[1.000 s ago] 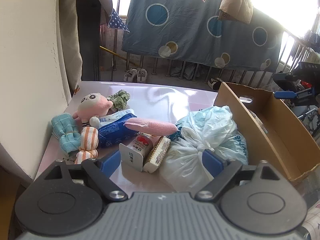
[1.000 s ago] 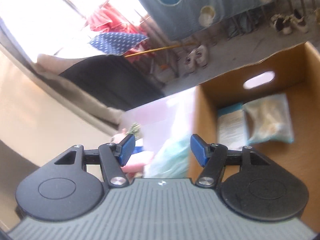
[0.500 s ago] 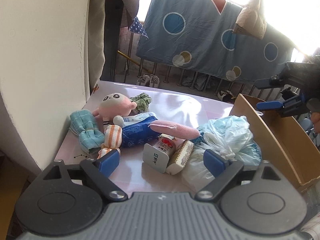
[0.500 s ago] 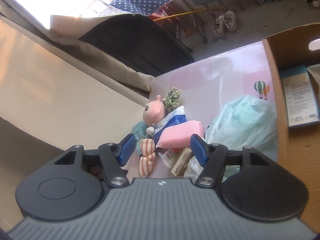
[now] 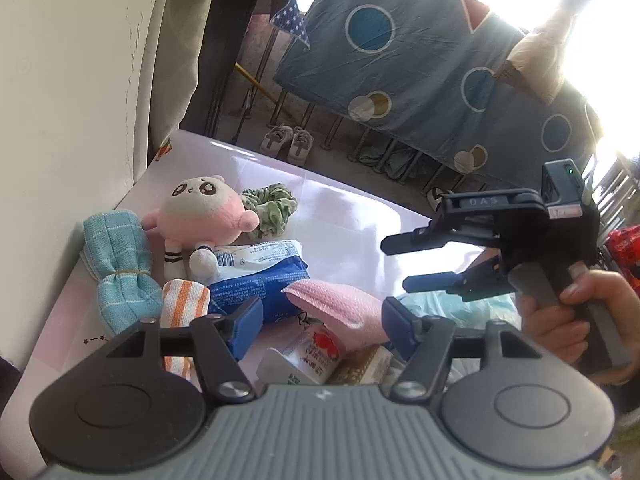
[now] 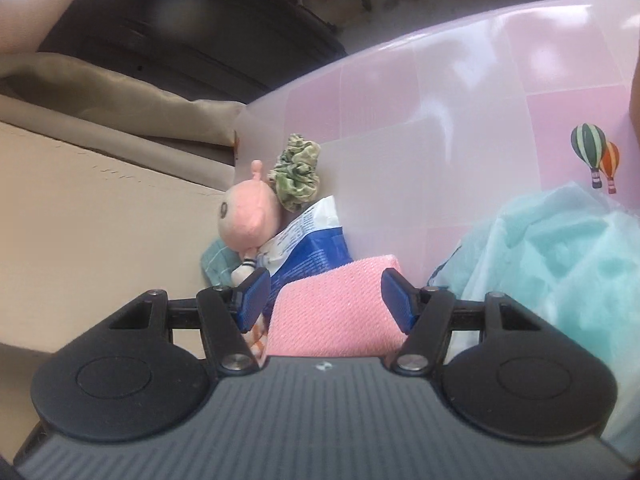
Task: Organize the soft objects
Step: 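Move the right gripper to the pink sponge and close on it, then carry the pink sponge into the cardboard box and open the right gripper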
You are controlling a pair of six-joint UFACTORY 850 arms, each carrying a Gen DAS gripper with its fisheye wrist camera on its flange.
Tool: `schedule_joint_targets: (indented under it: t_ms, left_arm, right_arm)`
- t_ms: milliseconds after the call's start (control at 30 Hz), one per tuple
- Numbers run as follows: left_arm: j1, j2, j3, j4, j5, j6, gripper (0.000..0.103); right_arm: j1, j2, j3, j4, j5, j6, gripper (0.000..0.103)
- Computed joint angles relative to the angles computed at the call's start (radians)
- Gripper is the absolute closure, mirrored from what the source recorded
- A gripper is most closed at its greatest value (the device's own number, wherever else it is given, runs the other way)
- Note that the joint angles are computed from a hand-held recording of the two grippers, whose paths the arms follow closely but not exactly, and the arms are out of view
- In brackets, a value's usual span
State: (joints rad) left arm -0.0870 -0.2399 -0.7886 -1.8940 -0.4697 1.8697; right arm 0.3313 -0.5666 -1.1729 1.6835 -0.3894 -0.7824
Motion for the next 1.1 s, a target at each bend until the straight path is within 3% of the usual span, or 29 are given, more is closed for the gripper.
schedule_joint_targets:
  t_ms: [100,200,367,600,667,733,800,1033,1100]
  left_arm:
    - [-0.031,-0.066,-0.069,0.022,0.041,-0.034,0.041]
    - [-0.045,-0.126,-0.129,0.147,0.041,-0.162,0.042]
    - [-0.069,-0.199,-0.195,0.384,0.071,-0.392,0.056]
    - [-0.083,-0.186,-0.167,0.316,0.077,-0.318,0.060]
    - [-0.080,-0.176,-0.160,0.306,0.068,-0.314,0.064]
    - [-0.072,-0.157,-0.148,0.293,0.035,-0.302,0.069]
    - [-0.064,-0.136,-0.135,0.301,-0.004,-0.306,0.069]
    - [-0.066,-0.018,-0.042,0.233,-0.017,-0.213,0.067]
    - [-0.065,0.019,-0.013,0.227,-0.026,-0.183,0.061]
  right_arm:
    - [-0.007,-0.085,-0.086,-0.148,-0.010,0.168,0.042]
    - [-0.011,-0.147,-0.147,-0.258,-0.038,0.282,0.042]
    - [-0.011,-0.204,-0.204,-0.344,-0.108,0.327,0.042]
    - [-0.010,-0.156,-0.144,-0.200,-0.125,0.129,0.050]
    - [-0.009,-0.135,-0.121,-0.153,-0.122,0.083,0.058]
    - [-0.011,-0.107,-0.089,-0.088,-0.127,0.018,0.072]
    - [-0.013,-0.076,-0.055,-0.014,-0.144,-0.054,0.073]
    - [0.008,0.070,0.073,0.139,-0.101,-0.235,0.075]
    - [0.006,0.132,0.134,0.216,-0.090,-0.310,0.075]
